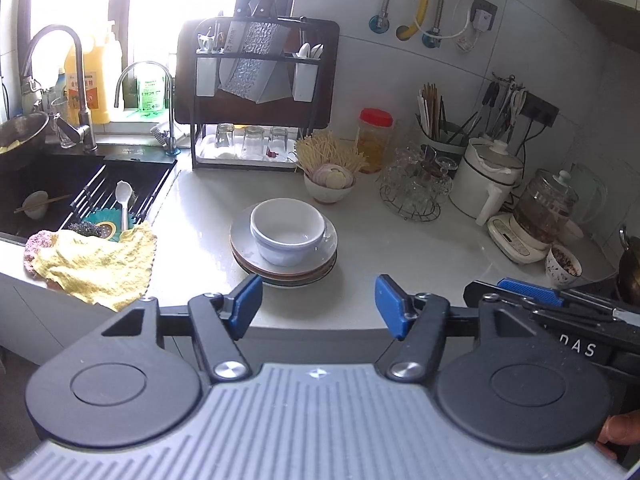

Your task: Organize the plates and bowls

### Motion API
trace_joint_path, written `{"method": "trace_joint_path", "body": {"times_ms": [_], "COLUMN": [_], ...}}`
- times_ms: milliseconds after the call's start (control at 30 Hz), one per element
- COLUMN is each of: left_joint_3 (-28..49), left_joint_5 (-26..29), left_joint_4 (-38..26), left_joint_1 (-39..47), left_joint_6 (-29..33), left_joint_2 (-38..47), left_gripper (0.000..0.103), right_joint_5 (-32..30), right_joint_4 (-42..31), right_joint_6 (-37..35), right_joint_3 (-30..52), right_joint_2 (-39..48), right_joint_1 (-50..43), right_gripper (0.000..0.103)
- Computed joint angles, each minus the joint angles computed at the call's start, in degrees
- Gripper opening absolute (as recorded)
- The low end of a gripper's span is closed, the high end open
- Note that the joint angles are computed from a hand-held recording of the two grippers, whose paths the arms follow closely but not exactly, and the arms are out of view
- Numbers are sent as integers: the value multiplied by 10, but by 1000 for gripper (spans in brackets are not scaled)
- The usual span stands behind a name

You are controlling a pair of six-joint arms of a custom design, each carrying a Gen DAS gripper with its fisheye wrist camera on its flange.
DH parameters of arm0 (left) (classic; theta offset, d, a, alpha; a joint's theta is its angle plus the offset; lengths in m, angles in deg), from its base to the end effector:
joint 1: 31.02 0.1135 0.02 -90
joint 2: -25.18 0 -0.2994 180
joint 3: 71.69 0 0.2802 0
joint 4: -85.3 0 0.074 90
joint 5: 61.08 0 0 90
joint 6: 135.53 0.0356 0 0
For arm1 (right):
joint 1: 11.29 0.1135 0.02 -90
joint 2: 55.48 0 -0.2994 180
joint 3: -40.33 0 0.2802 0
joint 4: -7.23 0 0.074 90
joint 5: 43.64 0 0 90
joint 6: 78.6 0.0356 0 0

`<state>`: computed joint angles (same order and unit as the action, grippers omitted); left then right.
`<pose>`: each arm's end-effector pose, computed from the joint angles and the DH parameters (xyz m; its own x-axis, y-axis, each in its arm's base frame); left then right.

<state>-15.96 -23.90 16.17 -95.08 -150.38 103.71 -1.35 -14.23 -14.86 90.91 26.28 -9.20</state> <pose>0.1198 -0.1814 0.2029 -0.4246 -0.4625 -0.7783 -0.5649 0.8072 -0.1715 0.2751 0.0364 0.1869 -0.5030 -0.3163 -0.8043 -0.7757 0.5755 0.2588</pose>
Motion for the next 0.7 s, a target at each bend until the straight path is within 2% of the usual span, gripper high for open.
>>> {"method": "trace_joint_path", "body": {"times_ms": [133, 233, 300, 400, 533, 633, 700], "left_joint_3": [1, 4, 9, 30, 51, 59, 63], "left_joint_5": [4, 6, 7, 9, 20, 23, 25], "left_joint_4": [-6, -21, -38, -89, -147, -166, -172], "left_joint_1": [-27, -44, -52, -60, -65, -69, -69], "left_joint_6": [-45, -96, -126, -165, -200, -212, -215], "left_joint_2": [19, 35, 44, 65, 84, 89, 91], "left_gripper": [75, 85, 90, 97, 99, 100, 100], "right_joint_5": [7, 8, 5, -5, -19, -24, -25], "right_joint_4": [1, -4, -2, -8, -14, -16, -15], "right_joint_6": [-1, -6, -10, -23, -30, -31, -30], "right_joint_3": [-5, -5, -6, -5, -5, -2, -1], "right_joint_2": [-7, -13, -17, -23, -28, -26, -25], "right_joint_1": [-10, -17, -23, -32, -43, -45, -44], "right_gripper": [51, 54, 67, 70, 70, 71, 78]}}
